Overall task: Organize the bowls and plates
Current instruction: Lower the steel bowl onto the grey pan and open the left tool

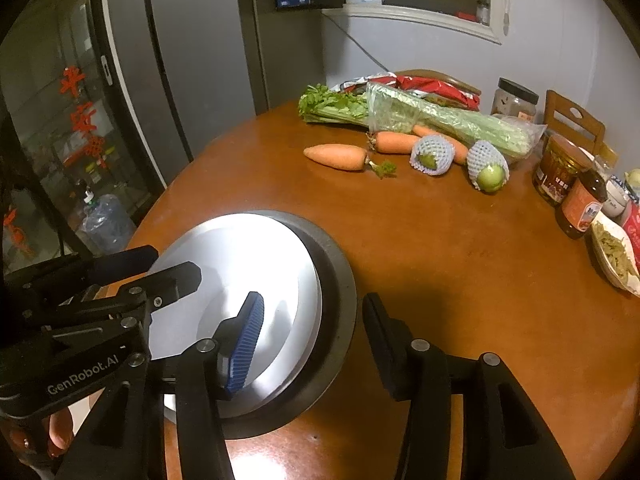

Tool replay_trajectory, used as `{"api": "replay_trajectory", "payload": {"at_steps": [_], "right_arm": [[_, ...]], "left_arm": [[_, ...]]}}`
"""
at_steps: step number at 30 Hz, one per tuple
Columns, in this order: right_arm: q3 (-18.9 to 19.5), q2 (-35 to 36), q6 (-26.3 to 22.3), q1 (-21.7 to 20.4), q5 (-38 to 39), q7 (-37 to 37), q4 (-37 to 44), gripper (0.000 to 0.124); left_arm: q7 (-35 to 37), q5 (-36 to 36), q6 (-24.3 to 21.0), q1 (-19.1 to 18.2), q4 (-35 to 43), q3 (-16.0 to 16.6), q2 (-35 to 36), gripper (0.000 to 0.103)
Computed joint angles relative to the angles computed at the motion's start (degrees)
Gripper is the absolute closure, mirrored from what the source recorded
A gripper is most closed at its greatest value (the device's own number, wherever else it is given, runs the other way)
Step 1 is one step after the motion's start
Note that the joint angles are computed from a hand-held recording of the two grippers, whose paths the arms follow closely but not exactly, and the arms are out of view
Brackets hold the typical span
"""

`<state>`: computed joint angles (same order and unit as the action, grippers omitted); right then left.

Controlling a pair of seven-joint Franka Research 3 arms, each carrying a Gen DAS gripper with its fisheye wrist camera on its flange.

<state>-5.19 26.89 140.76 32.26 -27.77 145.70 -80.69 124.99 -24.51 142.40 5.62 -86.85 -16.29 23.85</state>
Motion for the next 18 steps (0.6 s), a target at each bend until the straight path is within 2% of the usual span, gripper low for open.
{"api": "replay_trajectory", "payload": {"at_steps": [8,18], "right_arm": [[-0.56,-1.73,0.07,0.94,-2.82,2.43,-1.48,0.067],[-0.01,-6.58,-0.76,2.13,-11.74,10.09,-5.83,0.062]], "left_arm": [[2.31,-2.3,4.04,0.6,-4.13,-0.42,-3.57,0.05],[6.65,-8.09,6.72,0.88,-10.86,0.46,-9.62,0.046]]}}
